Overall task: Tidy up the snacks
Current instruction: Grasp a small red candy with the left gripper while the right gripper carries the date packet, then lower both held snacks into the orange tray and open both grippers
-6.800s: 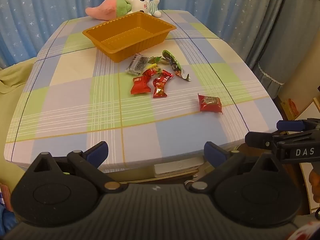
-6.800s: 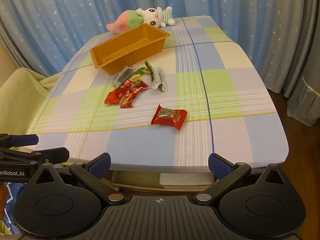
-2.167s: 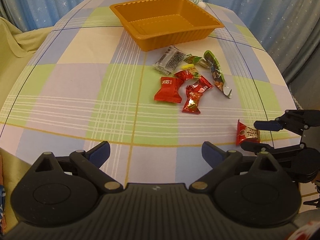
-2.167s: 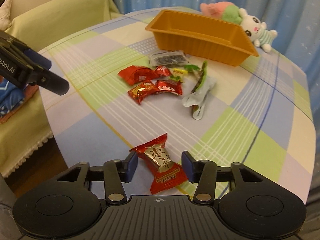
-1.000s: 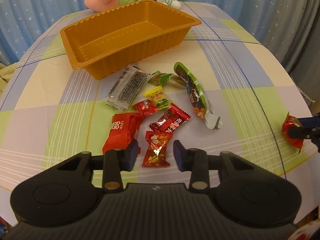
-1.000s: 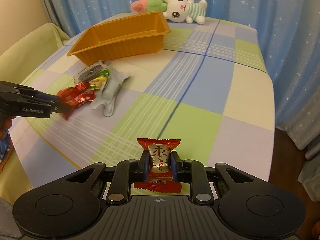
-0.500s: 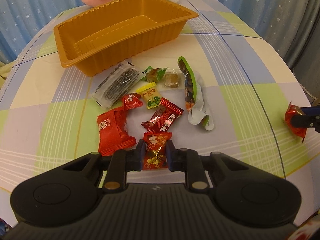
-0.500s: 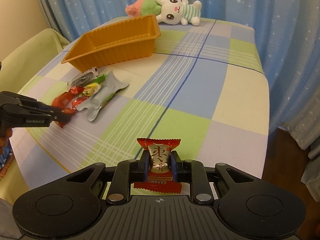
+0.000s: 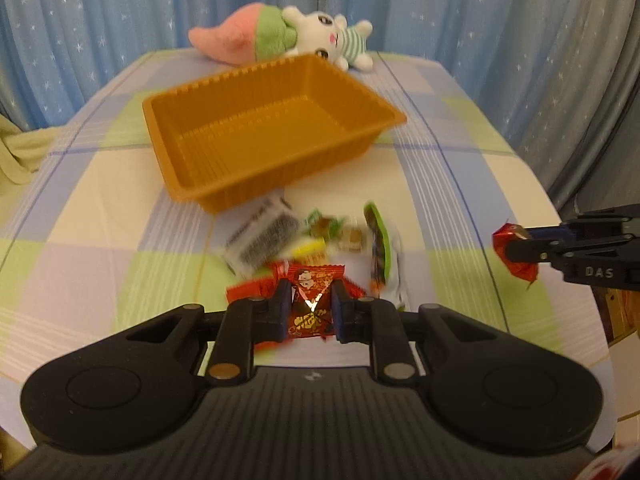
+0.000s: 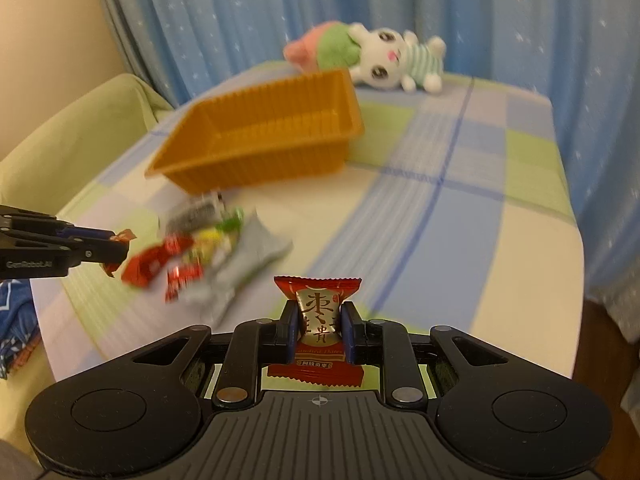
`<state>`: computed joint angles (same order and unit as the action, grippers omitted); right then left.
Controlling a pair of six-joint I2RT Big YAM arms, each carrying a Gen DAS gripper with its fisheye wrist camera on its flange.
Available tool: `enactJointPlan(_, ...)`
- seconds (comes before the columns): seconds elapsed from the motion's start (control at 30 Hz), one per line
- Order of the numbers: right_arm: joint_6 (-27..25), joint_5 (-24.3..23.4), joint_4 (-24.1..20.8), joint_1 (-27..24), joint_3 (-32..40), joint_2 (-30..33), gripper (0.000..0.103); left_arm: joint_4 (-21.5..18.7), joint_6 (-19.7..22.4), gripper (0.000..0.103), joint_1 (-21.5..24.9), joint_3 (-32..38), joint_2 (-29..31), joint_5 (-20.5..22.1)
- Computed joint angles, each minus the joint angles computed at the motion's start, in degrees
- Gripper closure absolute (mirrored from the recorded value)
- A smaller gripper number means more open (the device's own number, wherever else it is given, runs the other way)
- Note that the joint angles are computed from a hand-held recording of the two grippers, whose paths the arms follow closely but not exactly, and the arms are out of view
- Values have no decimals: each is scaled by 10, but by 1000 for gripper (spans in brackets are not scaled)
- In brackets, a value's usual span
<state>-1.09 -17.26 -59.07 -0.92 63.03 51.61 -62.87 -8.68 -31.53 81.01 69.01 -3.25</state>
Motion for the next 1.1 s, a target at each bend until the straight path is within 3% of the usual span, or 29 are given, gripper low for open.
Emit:
enactJointPlan(0.33,43,12,90,25,88,95,80,30,54,84,46,118,91,33)
enactJointPlan(0.57,103,-1,145,44,159,178,80,36,67,84,74,190,160,44)
enactJointPlan(0.8,120,3,166,67,222,262,80,19,59,84,100,232,207,63)
enactJointPlan(1.1,106,33,156,84,262,336,80,6,55,84,119,251,237,81)
